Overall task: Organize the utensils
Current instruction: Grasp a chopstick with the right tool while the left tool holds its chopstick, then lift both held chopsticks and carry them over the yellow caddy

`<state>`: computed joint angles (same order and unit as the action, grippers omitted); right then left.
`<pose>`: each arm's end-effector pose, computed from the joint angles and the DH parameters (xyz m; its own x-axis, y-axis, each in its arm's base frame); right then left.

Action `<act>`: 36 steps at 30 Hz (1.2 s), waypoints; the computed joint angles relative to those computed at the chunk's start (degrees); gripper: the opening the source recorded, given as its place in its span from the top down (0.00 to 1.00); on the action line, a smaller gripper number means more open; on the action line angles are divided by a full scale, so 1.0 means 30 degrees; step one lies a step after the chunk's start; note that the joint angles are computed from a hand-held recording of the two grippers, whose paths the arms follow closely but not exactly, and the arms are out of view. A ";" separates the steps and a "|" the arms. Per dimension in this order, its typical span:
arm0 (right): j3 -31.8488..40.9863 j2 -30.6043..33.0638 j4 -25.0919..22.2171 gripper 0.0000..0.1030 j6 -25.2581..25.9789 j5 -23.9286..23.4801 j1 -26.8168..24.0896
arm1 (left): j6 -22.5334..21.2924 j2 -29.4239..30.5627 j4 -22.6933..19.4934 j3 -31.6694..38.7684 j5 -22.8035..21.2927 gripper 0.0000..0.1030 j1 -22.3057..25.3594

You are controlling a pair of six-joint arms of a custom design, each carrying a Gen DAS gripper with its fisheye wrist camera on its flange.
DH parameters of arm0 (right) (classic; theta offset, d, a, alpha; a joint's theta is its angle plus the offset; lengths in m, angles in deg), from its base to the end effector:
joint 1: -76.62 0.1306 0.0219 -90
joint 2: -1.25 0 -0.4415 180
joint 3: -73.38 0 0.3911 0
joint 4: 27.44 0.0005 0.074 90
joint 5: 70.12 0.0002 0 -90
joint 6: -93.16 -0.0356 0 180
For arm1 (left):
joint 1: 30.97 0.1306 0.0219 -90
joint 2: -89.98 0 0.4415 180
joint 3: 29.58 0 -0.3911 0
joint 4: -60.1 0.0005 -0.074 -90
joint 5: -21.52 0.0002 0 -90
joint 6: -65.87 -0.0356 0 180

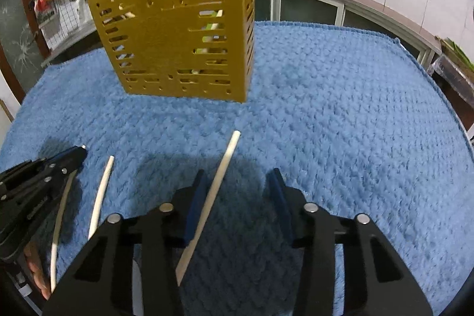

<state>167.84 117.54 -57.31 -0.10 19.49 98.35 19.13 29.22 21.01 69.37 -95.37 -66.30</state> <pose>0.6023 0.2398 0.2949 -0.7491 -0.2373 -0.6185 -0.3321 0.9424 0.0406 0.5459 -0.3678 0.2891 -0.7359 -0.2275 -0.6377 -0.2424 0.9680 -0.0656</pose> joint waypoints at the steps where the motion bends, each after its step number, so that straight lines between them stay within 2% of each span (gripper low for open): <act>1: 0.0257 0.0077 -0.0385 0.73 0.0108 0.0115 0.0052 | 0.0015 -0.0019 0.0055 -0.0045 0.0024 0.96 0.0002; 2: 0.0397 0.0112 -0.0588 0.84 0.0177 0.0093 0.0075 | 0.0025 -0.0038 0.0126 -0.0093 0.0072 0.96 0.0021; 4: 0.0630 0.0170 -0.0888 0.87 0.0447 0.0335 0.0197 | 0.0049 -0.0122 0.0297 -0.0242 0.0180 0.96 0.0050; 7: 0.0594 0.0204 -0.0701 0.87 0.0818 0.0474 0.0270 | 0.0087 -0.0090 0.0310 -0.0205 0.0219 0.96 0.0042; 13: 0.0228 0.0106 0.0184 0.88 0.0378 0.0191 0.0254 | 0.0040 -0.0031 0.0102 -0.0111 0.0034 0.96 -0.0006; 19: -0.0055 -0.0001 0.0684 0.93 -0.0061 -0.1097 -0.0238 | 0.0064 -0.0084 0.0242 -0.0165 0.0037 0.96 -0.0042; 27: -0.0620 -0.0580 0.1455 0.94 -0.0349 -0.2357 -0.0646 | -0.0223 -0.0553 0.1188 -0.0649 -0.0276 0.96 -0.0288; 36: -0.1795 -0.1465 0.2976 0.94 -0.0485 -0.2861 -0.0770 | -0.1288 -0.1392 0.2876 -0.1475 -0.1796 0.96 -0.0986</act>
<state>162.46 113.15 -48.39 -1.55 10.90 96.04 15.26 25.05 29.64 64.94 -100.76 -69.26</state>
